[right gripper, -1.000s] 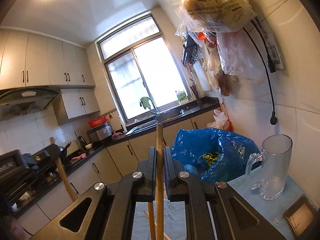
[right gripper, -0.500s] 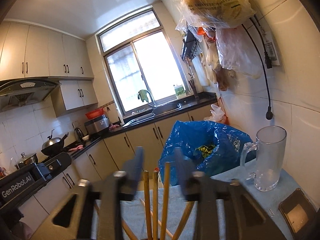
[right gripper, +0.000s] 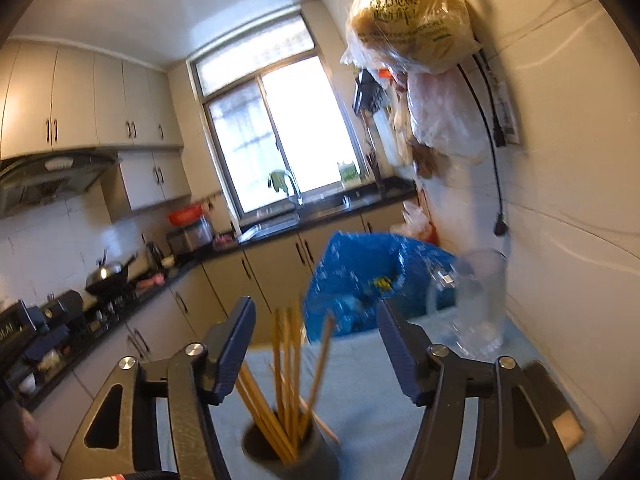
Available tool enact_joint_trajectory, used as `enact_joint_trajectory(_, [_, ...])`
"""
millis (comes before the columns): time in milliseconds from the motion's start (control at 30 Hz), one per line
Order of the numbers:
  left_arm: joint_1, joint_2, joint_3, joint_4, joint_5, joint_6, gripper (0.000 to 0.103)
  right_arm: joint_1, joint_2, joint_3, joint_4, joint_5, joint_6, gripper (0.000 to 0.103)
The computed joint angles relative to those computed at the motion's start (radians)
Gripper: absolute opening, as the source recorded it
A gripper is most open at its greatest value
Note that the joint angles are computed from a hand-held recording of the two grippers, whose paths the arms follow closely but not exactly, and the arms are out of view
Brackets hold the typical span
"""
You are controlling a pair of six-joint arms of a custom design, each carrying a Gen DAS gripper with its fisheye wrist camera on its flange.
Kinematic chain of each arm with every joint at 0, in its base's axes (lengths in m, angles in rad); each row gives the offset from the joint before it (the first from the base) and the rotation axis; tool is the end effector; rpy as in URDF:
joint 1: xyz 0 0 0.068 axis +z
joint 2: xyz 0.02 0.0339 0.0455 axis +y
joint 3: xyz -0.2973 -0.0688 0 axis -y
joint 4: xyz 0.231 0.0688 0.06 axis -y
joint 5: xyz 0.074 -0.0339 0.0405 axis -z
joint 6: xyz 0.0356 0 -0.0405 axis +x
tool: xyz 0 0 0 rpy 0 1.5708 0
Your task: Organize utensils
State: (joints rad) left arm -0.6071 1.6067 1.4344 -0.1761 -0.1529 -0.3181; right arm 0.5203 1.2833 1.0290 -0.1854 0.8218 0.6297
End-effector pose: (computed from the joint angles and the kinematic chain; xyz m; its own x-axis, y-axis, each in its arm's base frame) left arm 0.3079 -0.2073 0.3928 -0.4059 -0.0944 -0.9090 0.3362 0.9095 -0.2446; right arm 0.2414 0.1083 0.3567 -0.1592 0.3709 -0.9149 0.4087 0.8684 0.2809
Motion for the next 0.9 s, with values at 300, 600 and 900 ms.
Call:
enact_joint_trajectory(300, [-0.004, -0.104, -0.236, -0.14, -0.105, -0.006, 0.077, 0.121, -0.035, -0.118, -0.407, -0.158, 0.222, 0.07])
enact_joint_trajectory(600, [-0.01, -0.199, -0.459, -0.157, -0.145, 0.002, 0.077, 0.27, 0.059, -0.225, -0.462, -0.264, 0.334, 0.065])
enact_joint_trajectory(900, [-0.017, -0.251, -0.511, -0.168, -0.141, 0.004, 0.077, 0.286, 0.152, -0.256, -0.385, -0.29, 0.335, 0.034])
